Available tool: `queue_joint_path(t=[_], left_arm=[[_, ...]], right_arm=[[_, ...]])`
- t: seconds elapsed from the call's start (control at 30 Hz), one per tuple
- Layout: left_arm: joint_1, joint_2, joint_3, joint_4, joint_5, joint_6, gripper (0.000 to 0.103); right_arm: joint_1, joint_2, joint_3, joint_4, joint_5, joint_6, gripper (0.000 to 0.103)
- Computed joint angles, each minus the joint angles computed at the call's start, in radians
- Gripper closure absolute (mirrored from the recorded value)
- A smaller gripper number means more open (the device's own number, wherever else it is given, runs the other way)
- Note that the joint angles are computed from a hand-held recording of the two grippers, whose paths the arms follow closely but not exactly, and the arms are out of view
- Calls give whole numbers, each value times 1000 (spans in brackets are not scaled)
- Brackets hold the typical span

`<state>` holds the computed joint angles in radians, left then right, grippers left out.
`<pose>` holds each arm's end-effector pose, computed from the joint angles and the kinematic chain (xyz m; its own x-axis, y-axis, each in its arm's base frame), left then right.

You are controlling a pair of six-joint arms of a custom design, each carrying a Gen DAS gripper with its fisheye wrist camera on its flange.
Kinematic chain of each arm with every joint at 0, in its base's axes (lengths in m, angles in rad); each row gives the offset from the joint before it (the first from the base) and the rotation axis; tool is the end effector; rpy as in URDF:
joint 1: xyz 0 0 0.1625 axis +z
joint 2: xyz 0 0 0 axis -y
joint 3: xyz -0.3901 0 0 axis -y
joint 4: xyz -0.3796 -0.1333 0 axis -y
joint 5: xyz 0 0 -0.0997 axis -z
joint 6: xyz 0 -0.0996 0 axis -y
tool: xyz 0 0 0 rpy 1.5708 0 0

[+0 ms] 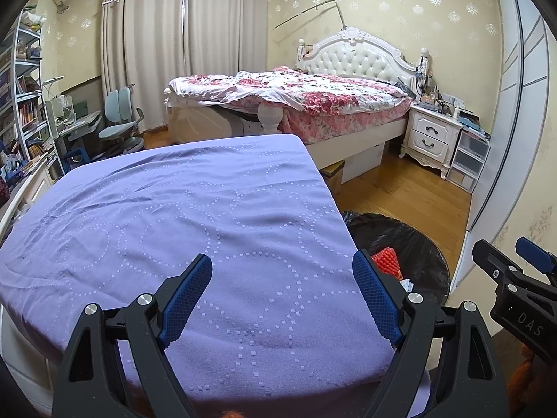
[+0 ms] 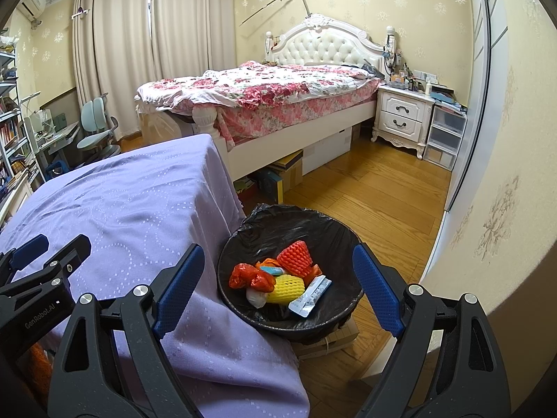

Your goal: Collect trash

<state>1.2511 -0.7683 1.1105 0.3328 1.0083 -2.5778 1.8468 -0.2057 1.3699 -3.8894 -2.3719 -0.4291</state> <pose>-0.0247 -0.6677 0.1757 -0.6844 0.2077 -0.6989 0.6651 0.5706 -0.4818 0.2327 -0.5948 -0.0433 -0.7258 0.2403 0.6446 -0.4533 0.5379 -0.7108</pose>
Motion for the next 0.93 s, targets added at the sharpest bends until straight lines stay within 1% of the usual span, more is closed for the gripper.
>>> queue_joint_path(t=[0.03, 0.1, 0.3, 0.33, 0.4, 0.53, 0.67, 0.77, 0.93], left_arm=[[-1, 2, 0, -4, -6, 2, 18], [-6, 0, 10, -21, -19, 11, 17], [-18, -10, 40, -29, -7, 1, 16], [-11, -2, 19, -13, 1, -2, 16], [-9, -1, 15, -11, 4, -6, 16], [-15, -12, 40, -44, 5, 1, 16], [-10, -8, 27, -45, 6, 18, 16], [-8, 4, 1, -29, -12, 7, 16], [15, 52, -106, 31, -54, 2, 15]], right_arm=[[0, 1, -2, 2, 0, 0, 18], [0, 1, -3, 1, 1, -1, 18], [0, 0, -1, 4, 0, 1, 18], [-1, 0, 0, 3, 0, 1, 18], [-1, -2, 10, -3, 1, 0, 18], [-2, 0, 9, -6, 1, 0, 18], [-2, 3, 8, -4, 3, -2, 18], [-3, 3, 11, 2, 9, -2, 18], [-3, 10, -12, 55, 20, 2, 18]])
